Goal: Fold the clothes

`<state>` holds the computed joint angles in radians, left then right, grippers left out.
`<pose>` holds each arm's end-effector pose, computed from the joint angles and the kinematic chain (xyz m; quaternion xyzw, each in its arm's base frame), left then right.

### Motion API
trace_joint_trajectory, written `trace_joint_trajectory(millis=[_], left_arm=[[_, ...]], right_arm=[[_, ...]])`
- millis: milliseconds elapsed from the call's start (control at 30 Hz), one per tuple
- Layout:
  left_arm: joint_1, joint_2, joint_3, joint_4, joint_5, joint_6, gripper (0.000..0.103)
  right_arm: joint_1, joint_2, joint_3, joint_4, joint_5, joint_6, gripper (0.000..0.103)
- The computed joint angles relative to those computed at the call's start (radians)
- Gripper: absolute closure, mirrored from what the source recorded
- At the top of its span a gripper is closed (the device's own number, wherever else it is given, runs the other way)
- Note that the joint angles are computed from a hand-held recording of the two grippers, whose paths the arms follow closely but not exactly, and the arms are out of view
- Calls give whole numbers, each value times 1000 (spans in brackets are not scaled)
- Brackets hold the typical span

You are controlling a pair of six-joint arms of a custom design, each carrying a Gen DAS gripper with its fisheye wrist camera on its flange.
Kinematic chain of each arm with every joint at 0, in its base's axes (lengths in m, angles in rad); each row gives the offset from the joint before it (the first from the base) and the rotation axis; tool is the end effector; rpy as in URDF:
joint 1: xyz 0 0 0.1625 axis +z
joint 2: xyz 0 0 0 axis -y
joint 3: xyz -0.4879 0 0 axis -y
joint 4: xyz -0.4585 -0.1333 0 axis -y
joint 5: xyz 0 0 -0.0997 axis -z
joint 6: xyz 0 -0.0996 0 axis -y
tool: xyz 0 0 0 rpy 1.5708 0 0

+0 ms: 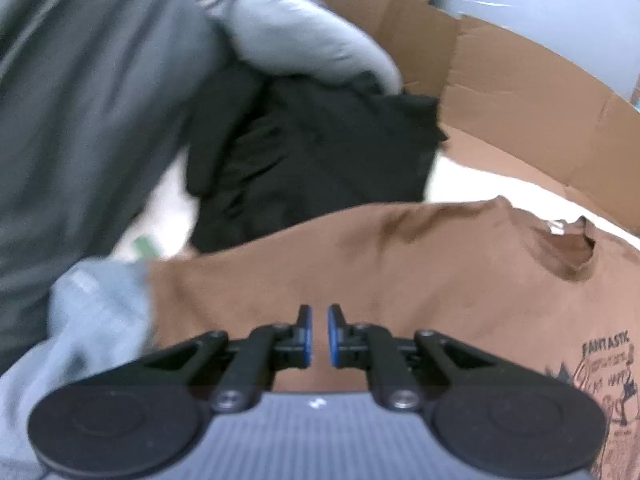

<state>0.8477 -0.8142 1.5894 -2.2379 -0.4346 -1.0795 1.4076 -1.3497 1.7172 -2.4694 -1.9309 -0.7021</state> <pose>-0.3332 -0.7156 0.1440 -0.1206 0.8335 -0.3930 0.3691 -0.0116 -0.6751 0.4439 0.2074 -0.9276 0.1620 0.2651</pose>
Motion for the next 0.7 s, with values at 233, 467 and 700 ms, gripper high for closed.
trace_joint_trajectory(millis=[233,467,700], left_arm=[[59,101,-149,-86,-30,178,96],[86,164,-267,-20,-34,186,96],[111,194,-326,38,-34,140,97]], right_arm=[[-8,0,-2,-10,-5,5,70],[-13,0,-5,-19,-4,11,70],[-16,0,-5,-23,-2,12,70]])
